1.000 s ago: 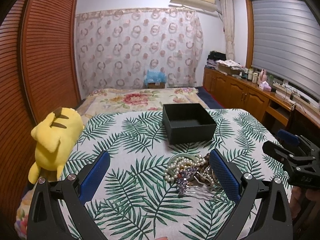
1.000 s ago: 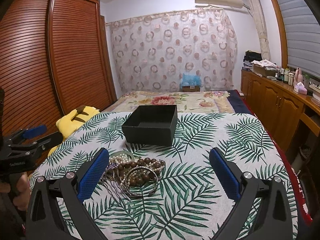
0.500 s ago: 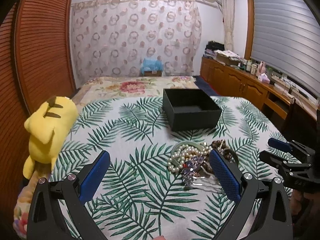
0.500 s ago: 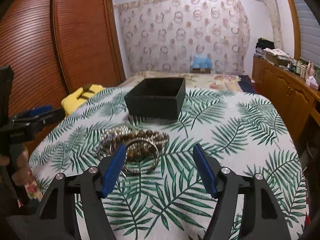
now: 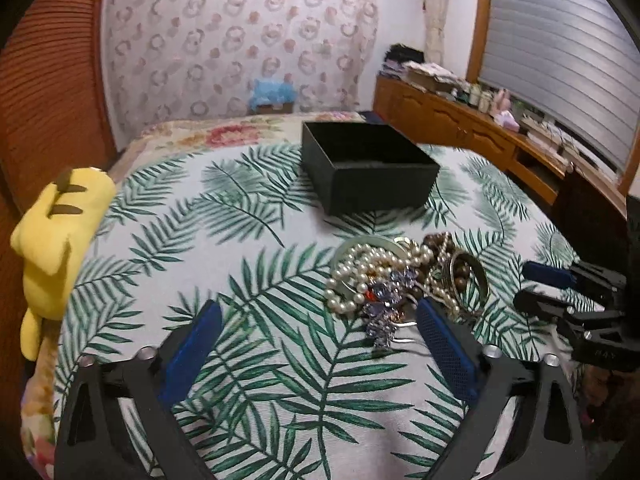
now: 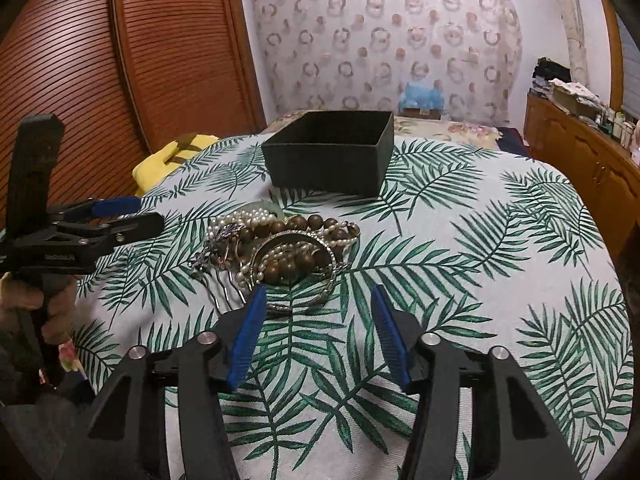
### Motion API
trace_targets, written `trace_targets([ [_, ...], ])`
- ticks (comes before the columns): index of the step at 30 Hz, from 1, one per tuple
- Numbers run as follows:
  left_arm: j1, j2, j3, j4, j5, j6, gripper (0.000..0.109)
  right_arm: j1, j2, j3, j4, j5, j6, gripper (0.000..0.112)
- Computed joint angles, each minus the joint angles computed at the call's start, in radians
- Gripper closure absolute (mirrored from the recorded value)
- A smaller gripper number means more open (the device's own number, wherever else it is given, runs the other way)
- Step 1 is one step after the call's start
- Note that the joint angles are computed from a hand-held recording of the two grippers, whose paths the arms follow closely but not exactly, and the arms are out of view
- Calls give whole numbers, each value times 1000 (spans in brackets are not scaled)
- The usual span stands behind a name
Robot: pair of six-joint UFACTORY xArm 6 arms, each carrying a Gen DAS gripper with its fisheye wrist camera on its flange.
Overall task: Organize jewelry
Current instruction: 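Lower the left gripper onto the white pearl necklace and close it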
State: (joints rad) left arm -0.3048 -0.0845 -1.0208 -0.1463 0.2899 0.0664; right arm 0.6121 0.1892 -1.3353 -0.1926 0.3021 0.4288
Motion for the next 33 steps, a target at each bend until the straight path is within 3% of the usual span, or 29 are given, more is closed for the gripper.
trace_targets([
  [8,6,68,-72,-163,73,136,40,-9,69,-113,60,67,-133,82],
  [16,23,94,-99,-148,92,133,44,-20,172,-267,164,197,-256,93],
  [19,29,114,-127,-133,115,135,53,-21,193,-298,159,233,-261,107],
  [25,36,161,-192,-133,163,152,70,-25,148,-230,166,168,-268,109],
  [33,26,222,-258,-26,185,104,80,-26,109,-190,85,124,-204,108],
])
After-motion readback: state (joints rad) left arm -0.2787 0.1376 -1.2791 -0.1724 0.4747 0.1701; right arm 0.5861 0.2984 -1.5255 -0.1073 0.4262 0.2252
